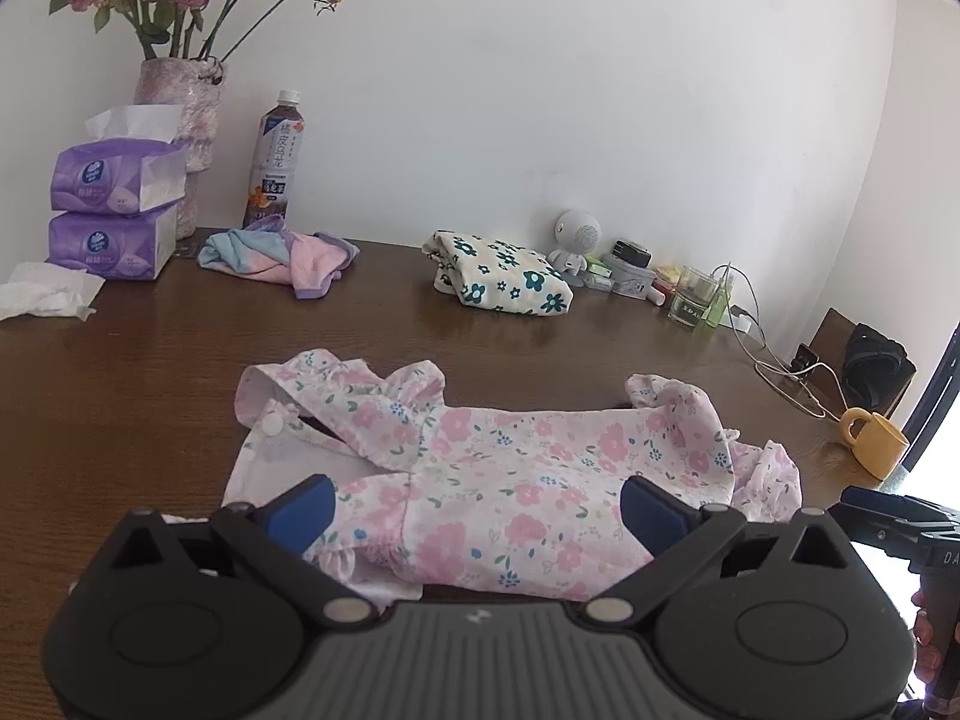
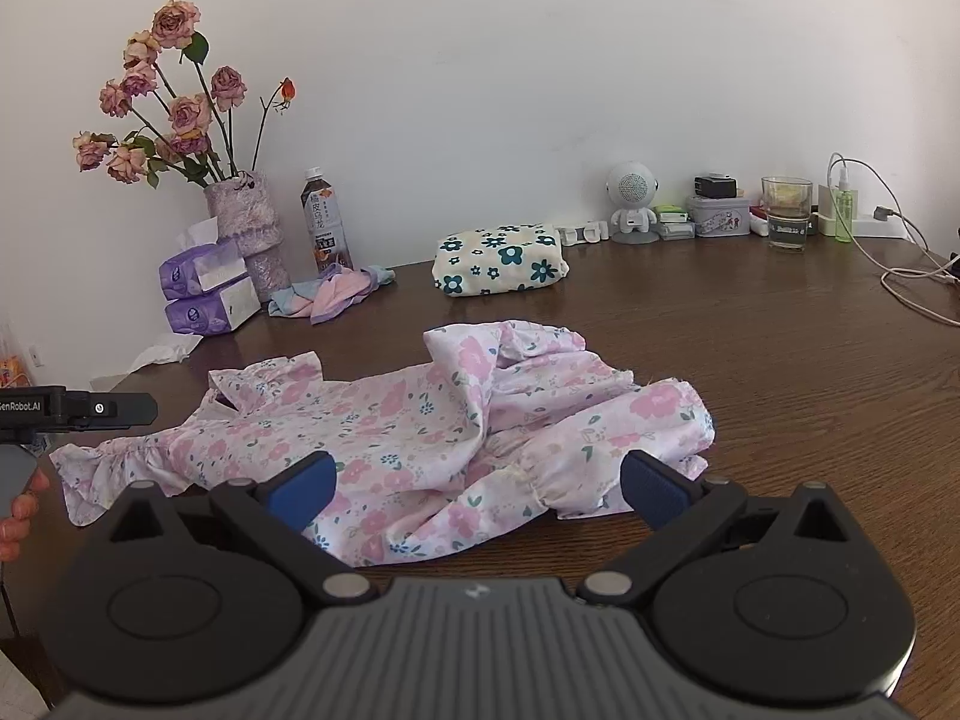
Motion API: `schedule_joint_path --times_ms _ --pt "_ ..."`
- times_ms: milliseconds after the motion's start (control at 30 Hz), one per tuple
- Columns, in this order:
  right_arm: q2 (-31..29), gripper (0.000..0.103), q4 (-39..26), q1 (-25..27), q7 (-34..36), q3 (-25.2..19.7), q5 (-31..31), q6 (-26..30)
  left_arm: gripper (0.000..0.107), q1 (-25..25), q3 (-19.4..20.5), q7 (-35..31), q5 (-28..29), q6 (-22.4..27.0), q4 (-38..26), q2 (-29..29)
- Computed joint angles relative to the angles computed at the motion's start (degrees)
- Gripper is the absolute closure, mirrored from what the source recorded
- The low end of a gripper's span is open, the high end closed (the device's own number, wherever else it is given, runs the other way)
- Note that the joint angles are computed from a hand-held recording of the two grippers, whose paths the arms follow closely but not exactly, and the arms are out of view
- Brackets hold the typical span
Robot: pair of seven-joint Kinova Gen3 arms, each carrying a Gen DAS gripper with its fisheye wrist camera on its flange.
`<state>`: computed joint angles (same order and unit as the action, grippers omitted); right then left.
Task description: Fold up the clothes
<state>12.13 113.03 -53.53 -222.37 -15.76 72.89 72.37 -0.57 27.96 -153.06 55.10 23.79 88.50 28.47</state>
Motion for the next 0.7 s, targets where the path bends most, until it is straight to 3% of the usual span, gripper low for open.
schedule_joint_path --times_ms 133,267,400,567,700 --pt "-0.8 0.000 -0.2 1.5 2.0 0.6 0.3 -1.6 0.006 4.5 -5.9 3.8 -3.8 2.8 -4.8 0.6" --pt "-2.5 0.000 -1.7 4.3 8.3 1.5 1.1 -2.7 0.006 12.4 -16.4 12.2 -11.0 9.3 -15.1 2.9" --pt "-4.5 0.001 -5.0 12.5 17.2 0.6 -0.2 -8.3 0.006 18.5 -23.3 21.5 -19.6 13.7 -25.7 6.9" --pt "-2.0 0.004 -11.3 25.8 28.8 -3.4 -5.6 -16.6 0.006 21.0 -23.9 33.0 -31.3 20.1 -39.0 14.1" --pt "3.2 0.006 -18.6 36.4 38.1 -10.3 -11.6 -16.7 0.007 21.0 -18.9 41.9 -40.6 25.3 -49.6 20.6"
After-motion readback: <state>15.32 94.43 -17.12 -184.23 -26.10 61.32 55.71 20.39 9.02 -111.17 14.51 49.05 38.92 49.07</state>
